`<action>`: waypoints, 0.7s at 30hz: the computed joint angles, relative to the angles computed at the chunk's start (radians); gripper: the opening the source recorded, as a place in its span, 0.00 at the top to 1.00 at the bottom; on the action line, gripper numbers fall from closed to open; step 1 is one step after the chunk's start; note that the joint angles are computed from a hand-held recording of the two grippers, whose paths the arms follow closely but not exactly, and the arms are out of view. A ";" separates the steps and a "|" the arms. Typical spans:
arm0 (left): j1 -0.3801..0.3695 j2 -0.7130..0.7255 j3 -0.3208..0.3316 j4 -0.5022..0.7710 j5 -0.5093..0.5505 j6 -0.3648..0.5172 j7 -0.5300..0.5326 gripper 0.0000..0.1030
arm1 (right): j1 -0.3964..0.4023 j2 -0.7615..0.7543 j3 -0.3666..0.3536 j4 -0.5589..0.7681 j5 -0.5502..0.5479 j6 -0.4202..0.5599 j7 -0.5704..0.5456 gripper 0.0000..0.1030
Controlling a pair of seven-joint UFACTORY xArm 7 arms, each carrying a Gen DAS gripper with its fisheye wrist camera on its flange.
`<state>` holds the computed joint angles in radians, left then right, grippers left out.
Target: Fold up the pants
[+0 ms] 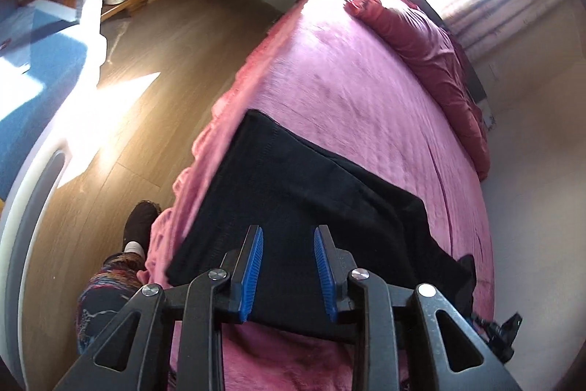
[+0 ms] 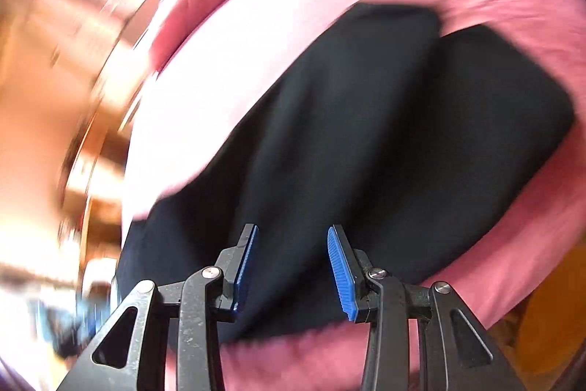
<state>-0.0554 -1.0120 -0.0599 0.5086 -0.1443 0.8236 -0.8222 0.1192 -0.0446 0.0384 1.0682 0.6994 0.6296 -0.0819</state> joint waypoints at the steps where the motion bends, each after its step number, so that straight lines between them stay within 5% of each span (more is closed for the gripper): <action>1: -0.027 0.044 -0.004 0.020 -0.006 -0.009 0.021 0.71 | -0.012 0.027 -0.009 0.020 -0.011 -0.023 0.031 0.62; 5: -0.123 0.203 -0.009 0.073 -0.065 -0.048 0.075 0.71 | -0.063 0.154 -0.019 0.122 -0.038 -0.085 0.144 0.63; 12: -0.185 0.344 -0.023 0.151 -0.108 -0.020 0.112 0.71 | -0.158 0.348 0.023 0.307 -0.024 -0.096 0.232 0.63; 15: -0.191 0.373 -0.027 0.173 -0.115 -0.013 0.120 0.71 | -0.159 0.393 0.023 0.383 -0.118 -0.075 0.295 0.86; 21: -0.212 0.430 -0.016 0.208 -0.138 -0.035 0.185 0.71 | -0.143 0.232 0.014 0.316 -0.290 -0.072 0.291 0.90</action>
